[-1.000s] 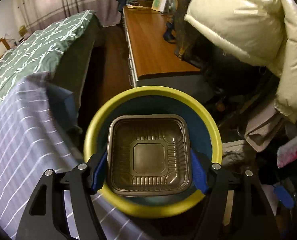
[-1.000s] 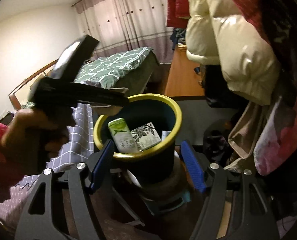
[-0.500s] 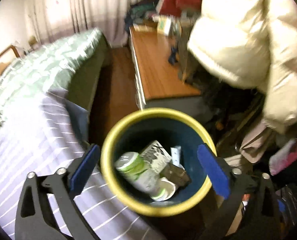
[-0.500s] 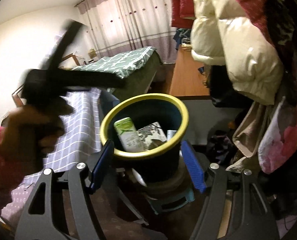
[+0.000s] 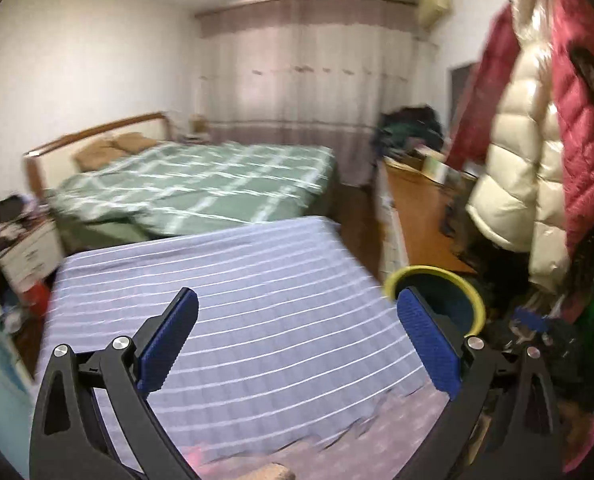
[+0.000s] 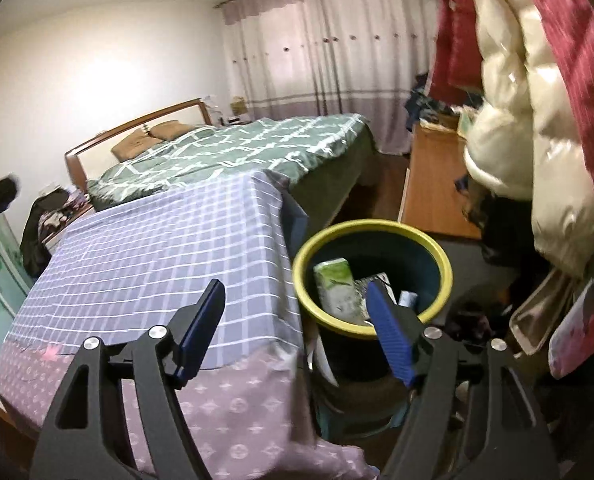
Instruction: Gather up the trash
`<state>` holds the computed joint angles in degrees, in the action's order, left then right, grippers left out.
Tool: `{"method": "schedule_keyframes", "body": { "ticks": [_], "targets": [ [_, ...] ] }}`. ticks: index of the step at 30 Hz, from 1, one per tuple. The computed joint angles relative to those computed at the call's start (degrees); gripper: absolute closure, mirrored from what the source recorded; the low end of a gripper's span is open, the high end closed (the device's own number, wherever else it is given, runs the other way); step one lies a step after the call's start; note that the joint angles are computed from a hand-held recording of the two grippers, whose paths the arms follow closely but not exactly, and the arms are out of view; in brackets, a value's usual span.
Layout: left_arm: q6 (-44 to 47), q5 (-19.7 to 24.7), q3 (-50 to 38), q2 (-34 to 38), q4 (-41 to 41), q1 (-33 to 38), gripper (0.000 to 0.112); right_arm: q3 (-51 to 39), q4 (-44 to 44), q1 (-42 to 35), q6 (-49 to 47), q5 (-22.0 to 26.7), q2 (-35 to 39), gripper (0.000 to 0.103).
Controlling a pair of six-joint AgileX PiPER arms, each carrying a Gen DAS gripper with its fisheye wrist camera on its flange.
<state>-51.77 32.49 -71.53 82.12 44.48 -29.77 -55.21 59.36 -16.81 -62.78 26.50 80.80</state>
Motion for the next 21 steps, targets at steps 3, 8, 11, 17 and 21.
{"method": "schedule_keyframes", "body": {
  "ticks": [3,8,11,17,21],
  "targets": [
    [-6.4,2.7,8.2,-8.2,5.7,0.2,0.014,0.8,-1.4,1.7,1.3,-0.2,-3.0,0.031],
    [-9.3,5.4,18.8,-20.2,6.6,1.6,0.014,2.5,-3.7,2.9,3.6,0.0,-7.9,0.03],
    [-14.2,8.4,23.3,-25.2,9.8,-0.3,0.014,3.6,-4.9,2.9,4.9,0.7,-10.4,0.028],
    [-22.2,11.5,28.2,-29.0,13.5,-4.2,0.014,5.9,-7.6,3.7,6.7,1.1,-14.2,0.026],
    [-22.5,12.1,29.0,-29.3,13.9,-4.9,0.014,6.2,-7.8,4.5,7.3,0.5,-14.6,0.026]
  ]
}}
